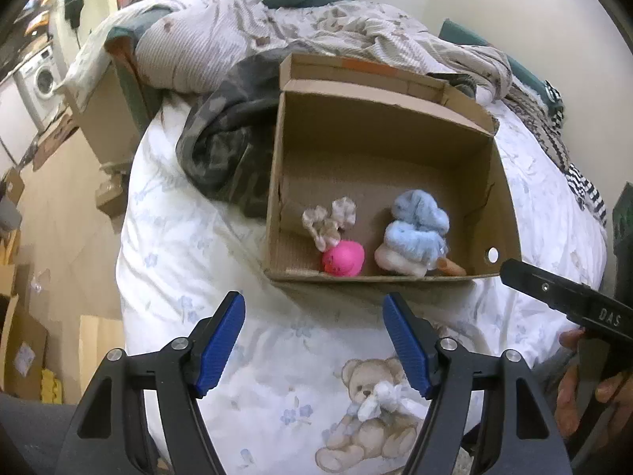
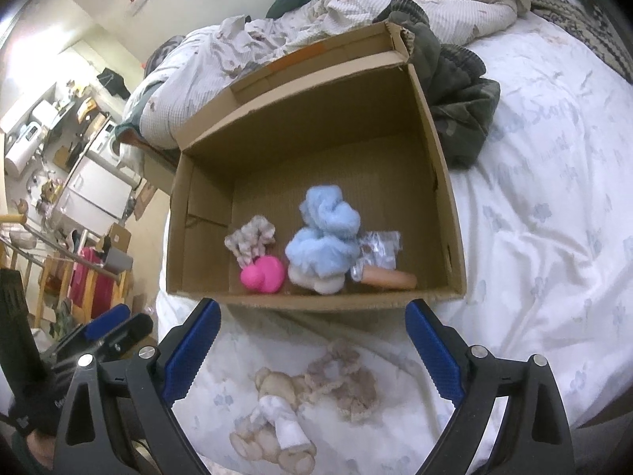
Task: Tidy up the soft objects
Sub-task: 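Withdraw both tools from the box toward the bed items, then grasp the white sock with left tool while right tool grasps the lace scrunchie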
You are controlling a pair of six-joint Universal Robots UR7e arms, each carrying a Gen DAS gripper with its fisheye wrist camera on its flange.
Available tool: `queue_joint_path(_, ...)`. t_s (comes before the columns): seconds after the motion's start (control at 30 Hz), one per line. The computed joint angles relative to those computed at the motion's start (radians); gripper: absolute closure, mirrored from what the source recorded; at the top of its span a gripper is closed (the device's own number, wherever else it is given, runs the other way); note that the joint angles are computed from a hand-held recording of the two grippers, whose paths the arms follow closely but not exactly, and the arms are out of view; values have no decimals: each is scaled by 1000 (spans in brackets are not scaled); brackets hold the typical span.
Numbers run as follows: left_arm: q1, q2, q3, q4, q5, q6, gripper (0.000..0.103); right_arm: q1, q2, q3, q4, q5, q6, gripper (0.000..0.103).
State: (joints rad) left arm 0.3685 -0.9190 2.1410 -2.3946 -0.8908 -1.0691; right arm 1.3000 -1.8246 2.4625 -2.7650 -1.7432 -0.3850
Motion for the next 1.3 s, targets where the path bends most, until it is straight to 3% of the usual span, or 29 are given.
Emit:
queue_joint_path(0.2,8,-7,24,33,-41,-89,33,-22,-30,14,29,-1,5,2)
queue_joint_path(0.37,-3,-12,36,32,-33,-103,33,-32,-46,25,37,-6,5,2)
queue_joint_path(0.5,5,-4,41,-12,-71,-72,33,-30,-41,24,43,-32,17,2)
queue_joint_path(0.63,29,36,22,-39,-157,-6,33,-34,-35,19,45,-46,36,2)
queue_joint_path(0.87,71,166,-44,-85,-369,107,33,-39,-10,12,47,-91,49,2)
queue_joint_path(1.07,80,269,-115,-33,-429,148,33,-50,-11,9,47,-91,49,2)
queue_joint_path(1.13,76,289,-133,-18,-433,165,39,-50,-10,9,47,-96,49,2)
queue_joint_path(1.2,70,302,-145,3,-433,178,69,-52,-8,8,50,-98,50,2)
queue_joint_path(1.3,75,301,-144,0,-447,181,80,-53,0,3,63,-106,60,2)
